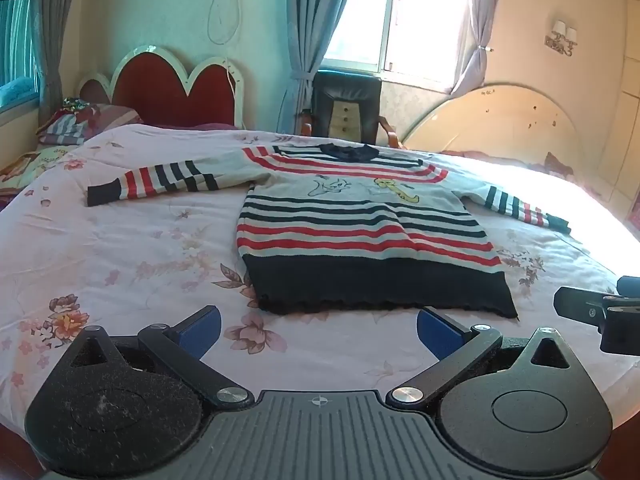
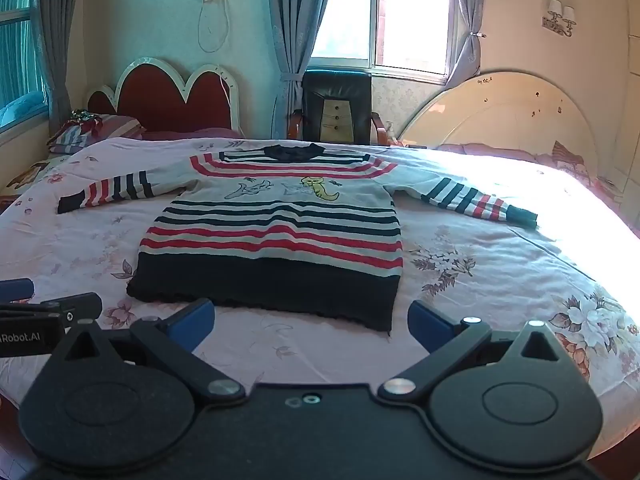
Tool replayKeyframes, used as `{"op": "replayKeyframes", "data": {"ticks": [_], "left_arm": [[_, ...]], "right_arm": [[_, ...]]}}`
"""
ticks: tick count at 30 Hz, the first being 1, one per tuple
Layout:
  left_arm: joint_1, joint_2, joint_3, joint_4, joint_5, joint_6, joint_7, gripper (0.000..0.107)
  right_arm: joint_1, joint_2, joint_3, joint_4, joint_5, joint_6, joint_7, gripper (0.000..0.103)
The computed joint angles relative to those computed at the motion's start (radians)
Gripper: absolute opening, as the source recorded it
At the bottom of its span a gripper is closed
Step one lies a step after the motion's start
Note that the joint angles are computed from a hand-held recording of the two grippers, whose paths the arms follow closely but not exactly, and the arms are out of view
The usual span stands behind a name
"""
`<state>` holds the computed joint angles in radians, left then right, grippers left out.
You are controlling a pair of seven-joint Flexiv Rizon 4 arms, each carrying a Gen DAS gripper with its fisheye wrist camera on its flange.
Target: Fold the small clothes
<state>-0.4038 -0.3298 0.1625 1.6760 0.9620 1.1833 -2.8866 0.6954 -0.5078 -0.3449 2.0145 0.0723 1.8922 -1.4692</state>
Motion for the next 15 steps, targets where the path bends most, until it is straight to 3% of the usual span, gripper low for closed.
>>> {"op": "replayKeyframes", "data": {"ticks": [15], "left_arm": [[-0.005,-0.012,-0.001,-0.021,-0.015,-0.008,0.024,0.103]], "right_arm": [[-0.031,0.003,0.012,-0.001,-0.013,-0.006,0.006,0.102]]}}
